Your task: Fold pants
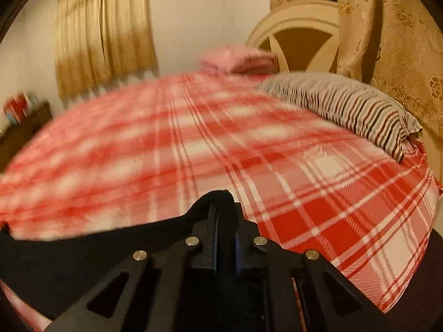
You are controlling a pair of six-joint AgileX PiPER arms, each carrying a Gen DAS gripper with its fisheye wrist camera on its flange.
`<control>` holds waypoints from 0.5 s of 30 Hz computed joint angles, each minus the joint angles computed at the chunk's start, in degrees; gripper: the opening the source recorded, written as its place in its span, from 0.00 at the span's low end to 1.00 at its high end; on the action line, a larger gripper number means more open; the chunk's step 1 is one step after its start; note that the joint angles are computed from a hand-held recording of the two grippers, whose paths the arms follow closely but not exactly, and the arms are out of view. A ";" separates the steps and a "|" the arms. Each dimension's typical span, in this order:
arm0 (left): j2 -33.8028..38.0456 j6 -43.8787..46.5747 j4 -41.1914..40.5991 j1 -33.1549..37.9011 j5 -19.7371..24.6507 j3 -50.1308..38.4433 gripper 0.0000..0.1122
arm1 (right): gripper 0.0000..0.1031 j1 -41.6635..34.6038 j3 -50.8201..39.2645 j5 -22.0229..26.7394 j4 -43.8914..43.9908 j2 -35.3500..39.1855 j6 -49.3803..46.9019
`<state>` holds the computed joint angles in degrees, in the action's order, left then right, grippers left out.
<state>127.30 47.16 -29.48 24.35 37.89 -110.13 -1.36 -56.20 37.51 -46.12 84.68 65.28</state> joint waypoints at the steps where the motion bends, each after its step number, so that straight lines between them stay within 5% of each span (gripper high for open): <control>1: -0.26 0.42 -0.24 0.01 -0.40 0.59 0.92 | 0.18 0.16 -0.28 0.84 -0.19 1.34 -0.23; 2: -0.27 1.03 -0.59 0.11 -0.36 0.66 0.92 | 0.21 0.46 -0.28 1.47 -1.12 0.92 0.63; 4: -0.26 2.07 -1.20 0.53 0.54 0.27 0.92 | 0.56 1.02 -0.65 3.74 -2.92 0.32 5.21; 9: -5.11 7.42 -5.30 1.06 -4.28 7.04 0.92 | 0.62 15.65 3.33 25.55 -21.53 -7.55 32.64; 12: -10.61 21.20 -15.82 0.40 -8.19 14.69 0.92 | 0.62 25.89 3.36 22.20 -23.10 -8.76 33.36; 15: -14.57 33.82 -24.67 -1.12 -5.75 19.10 0.92 | 0.61 31.47 -0.98 12.94 -19.96 -3.16 27.60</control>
<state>112.73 80.98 -54.14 23.23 32.13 -91.04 30.11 -57.18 50.45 -66.08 81.53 92.88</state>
